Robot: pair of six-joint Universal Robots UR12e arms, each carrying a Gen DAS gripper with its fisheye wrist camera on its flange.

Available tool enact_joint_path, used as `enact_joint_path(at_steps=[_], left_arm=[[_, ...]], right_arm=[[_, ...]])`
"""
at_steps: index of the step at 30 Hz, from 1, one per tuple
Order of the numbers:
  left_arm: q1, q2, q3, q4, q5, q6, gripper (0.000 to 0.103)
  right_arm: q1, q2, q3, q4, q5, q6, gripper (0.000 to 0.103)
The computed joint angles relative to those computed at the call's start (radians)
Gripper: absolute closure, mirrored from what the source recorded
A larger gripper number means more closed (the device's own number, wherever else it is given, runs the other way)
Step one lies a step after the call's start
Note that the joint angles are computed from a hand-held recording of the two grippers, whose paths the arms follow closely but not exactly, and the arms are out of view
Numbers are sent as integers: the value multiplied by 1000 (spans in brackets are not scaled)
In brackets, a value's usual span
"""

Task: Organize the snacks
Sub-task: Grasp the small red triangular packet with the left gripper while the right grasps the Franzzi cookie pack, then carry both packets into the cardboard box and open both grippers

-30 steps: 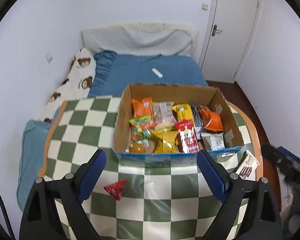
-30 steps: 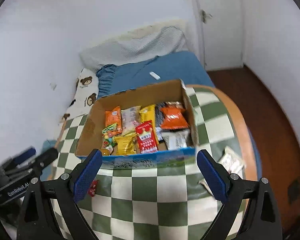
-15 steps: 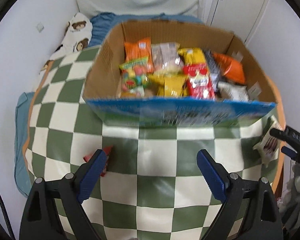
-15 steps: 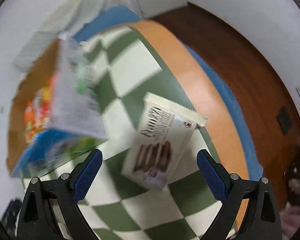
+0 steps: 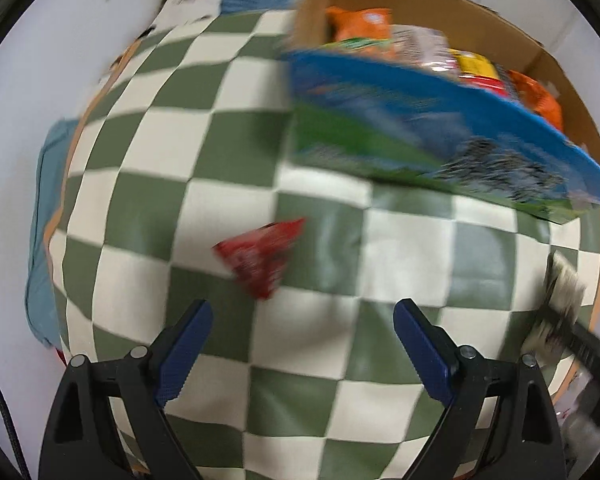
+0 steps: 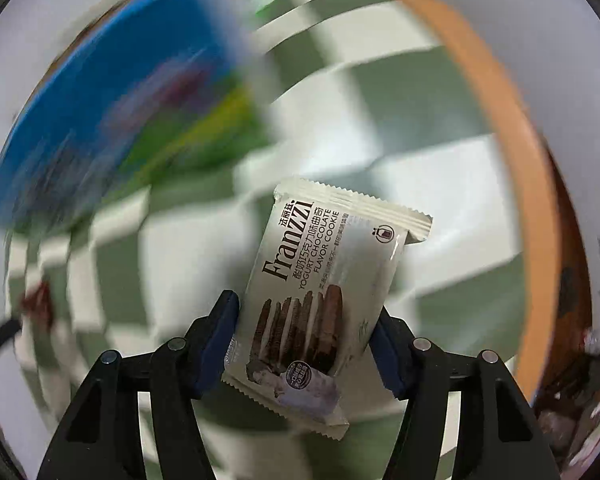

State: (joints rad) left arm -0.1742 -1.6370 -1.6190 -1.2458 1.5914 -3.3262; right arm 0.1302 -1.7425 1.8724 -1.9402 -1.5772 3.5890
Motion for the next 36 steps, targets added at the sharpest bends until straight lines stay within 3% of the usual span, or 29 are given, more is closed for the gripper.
enact_joint_path(at_steps=[4, 12, 14, 15, 16, 22, 30, 36], left_arm=[[20, -12, -5, -21, 21, 100, 10], [13, -99, 58, -74, 73, 314, 10], [14, -115, 68, -86, 76, 341, 21], [15, -119, 68, -87, 74, 347, 43], [17, -124, 70, -98, 71, 348, 56], [22, -94, 35, -102, 33, 295, 57], [18, -20, -59, -196, -128, 146, 57], [-6, -25, -78, -158, -85, 112, 57]], right_arm=[[50, 29, -10, -25, 67, -34, 38], [87, 112, -79, -22, 127, -93, 38], [94, 121, -85, -18, 128, -95, 39], [101, 119, -84, -14, 127, -94, 41], [98, 118, -84, -9, 134, -97, 41], [107, 114, -73, -2, 154, -108, 42], [124, 85, -43, 106, 209, -191, 42], [123, 91, -23, 84, 210, -131, 40]])
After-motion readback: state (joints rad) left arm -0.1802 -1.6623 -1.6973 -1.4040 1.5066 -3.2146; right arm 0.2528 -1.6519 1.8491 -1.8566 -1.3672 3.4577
